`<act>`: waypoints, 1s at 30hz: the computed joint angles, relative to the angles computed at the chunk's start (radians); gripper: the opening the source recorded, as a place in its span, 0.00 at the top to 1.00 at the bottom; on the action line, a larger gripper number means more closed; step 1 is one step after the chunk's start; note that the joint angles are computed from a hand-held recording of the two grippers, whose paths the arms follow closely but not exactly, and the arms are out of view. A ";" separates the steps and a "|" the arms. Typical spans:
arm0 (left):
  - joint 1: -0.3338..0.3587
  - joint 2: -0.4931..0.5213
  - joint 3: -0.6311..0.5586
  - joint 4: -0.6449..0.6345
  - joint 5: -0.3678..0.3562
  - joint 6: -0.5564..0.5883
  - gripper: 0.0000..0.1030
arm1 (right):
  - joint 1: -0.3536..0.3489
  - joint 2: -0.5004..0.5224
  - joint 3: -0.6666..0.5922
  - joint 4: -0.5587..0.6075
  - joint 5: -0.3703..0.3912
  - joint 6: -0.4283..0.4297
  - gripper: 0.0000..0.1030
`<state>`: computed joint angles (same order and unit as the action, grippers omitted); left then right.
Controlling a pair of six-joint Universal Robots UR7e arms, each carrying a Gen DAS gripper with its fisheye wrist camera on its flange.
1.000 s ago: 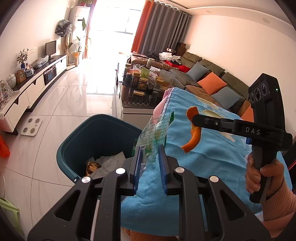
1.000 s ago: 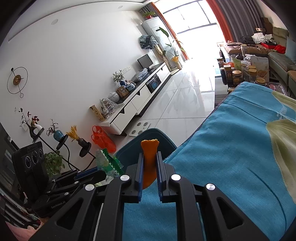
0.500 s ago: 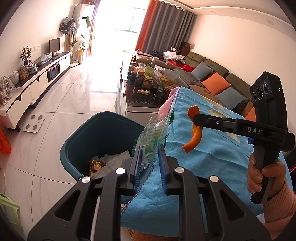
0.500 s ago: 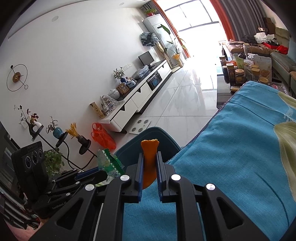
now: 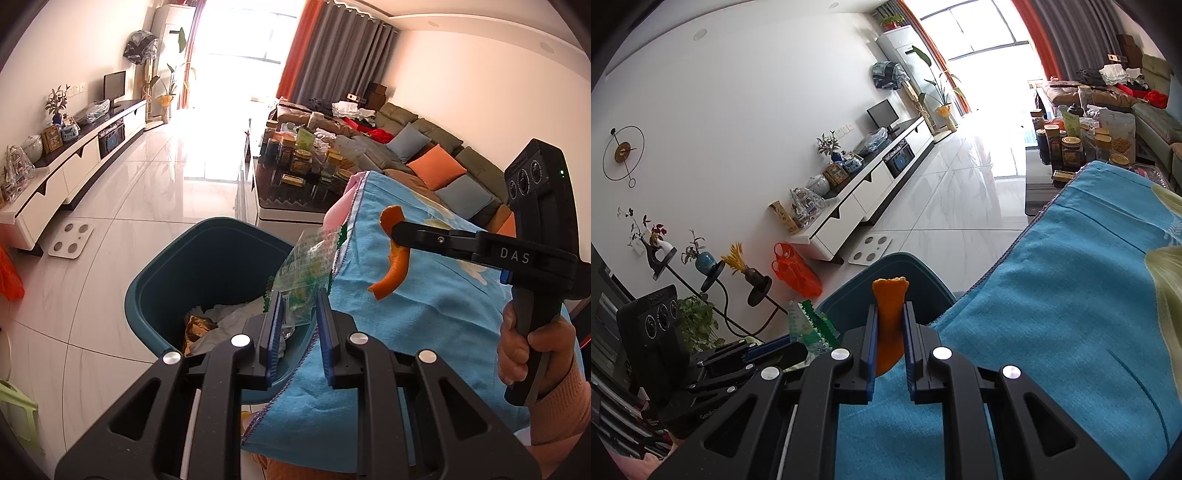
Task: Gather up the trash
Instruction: 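Lower both held items down into the teal bin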
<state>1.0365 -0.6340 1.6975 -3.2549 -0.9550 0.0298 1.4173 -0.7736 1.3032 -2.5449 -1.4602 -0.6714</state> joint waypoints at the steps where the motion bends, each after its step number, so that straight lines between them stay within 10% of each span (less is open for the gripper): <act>1: 0.001 -0.001 0.001 0.000 0.001 -0.001 0.82 | 0.001 0.003 -0.003 0.001 -0.002 -0.001 0.89; 30: 0.020 0.008 -0.014 0.012 0.006 -0.025 0.82 | 0.021 0.038 -0.037 0.013 -0.032 0.006 0.89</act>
